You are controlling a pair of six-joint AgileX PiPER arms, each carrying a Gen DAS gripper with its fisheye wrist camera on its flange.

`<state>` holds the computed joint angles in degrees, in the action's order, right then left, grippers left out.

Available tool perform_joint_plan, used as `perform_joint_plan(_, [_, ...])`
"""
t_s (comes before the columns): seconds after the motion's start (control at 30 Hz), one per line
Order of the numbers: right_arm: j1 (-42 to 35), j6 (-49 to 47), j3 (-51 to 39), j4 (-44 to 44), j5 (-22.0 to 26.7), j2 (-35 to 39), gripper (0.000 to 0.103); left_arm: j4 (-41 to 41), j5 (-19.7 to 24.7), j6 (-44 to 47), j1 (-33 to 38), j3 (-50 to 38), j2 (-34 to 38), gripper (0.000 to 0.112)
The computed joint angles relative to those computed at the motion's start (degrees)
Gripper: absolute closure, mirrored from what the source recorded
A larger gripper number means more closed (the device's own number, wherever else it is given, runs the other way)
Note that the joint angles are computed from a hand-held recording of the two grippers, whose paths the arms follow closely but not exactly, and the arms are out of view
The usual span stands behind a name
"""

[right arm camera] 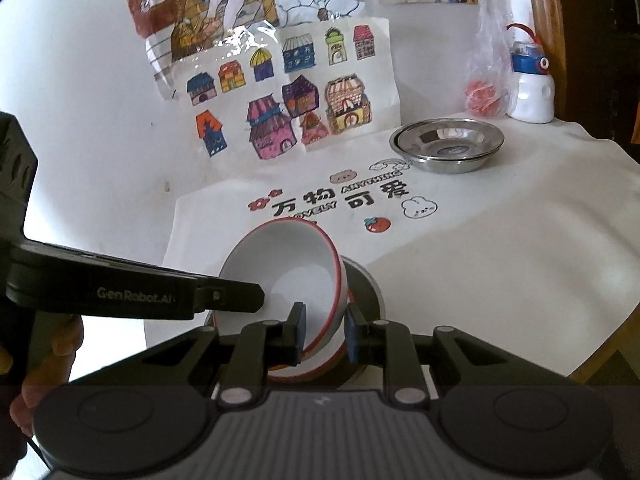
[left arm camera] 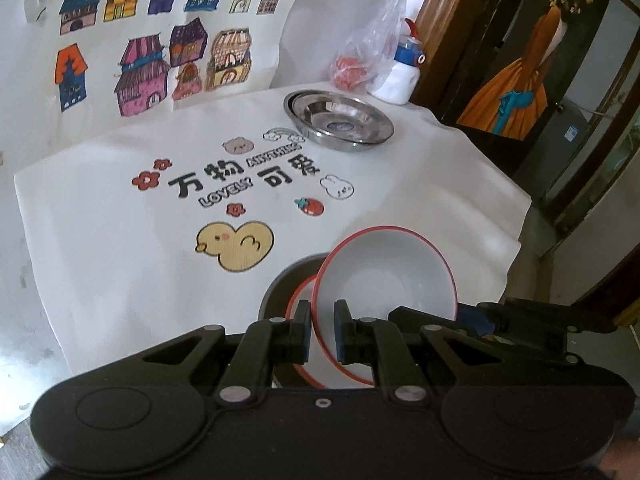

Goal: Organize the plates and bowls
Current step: 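Lift the white bowl with both grippers and carry it to the steel bowl, then lower the white bowl into the steel bowl and open both grippers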

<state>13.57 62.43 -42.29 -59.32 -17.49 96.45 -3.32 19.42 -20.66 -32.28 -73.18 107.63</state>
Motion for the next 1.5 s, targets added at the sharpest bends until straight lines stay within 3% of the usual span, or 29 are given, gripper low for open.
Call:
perform_joint_plan(0.63, [1.45, 6.18, -1.86, -8.42, 2.83, 0.21, 0.067, 1.12, 2.31, -0.19, -0.2, -0.01, -0.05, 0.101])
perform_joint_plan(1.2, [1.99, 0.57, -1.69, -3.28, 3.83, -0.11, 0.062, 1.43, 1.34, -1.13, -0.03, 0.48, 0.06, 0.1])
perform_joint_plan(1.27, [1.91, -0.05, -1.45, -2.89, 3.66, -0.39, 0.061, 4.32, 1.76, -3.82, -0.2, 0.25, 0.16, 0.098])
perform_joint_plan(1.5, [0.95, -1.76, -0.45, -1.17, 2.61, -1.18, 0.055, 1.95, 1.05, -2.08, 0.62, 0.94, 0.1, 0.091])
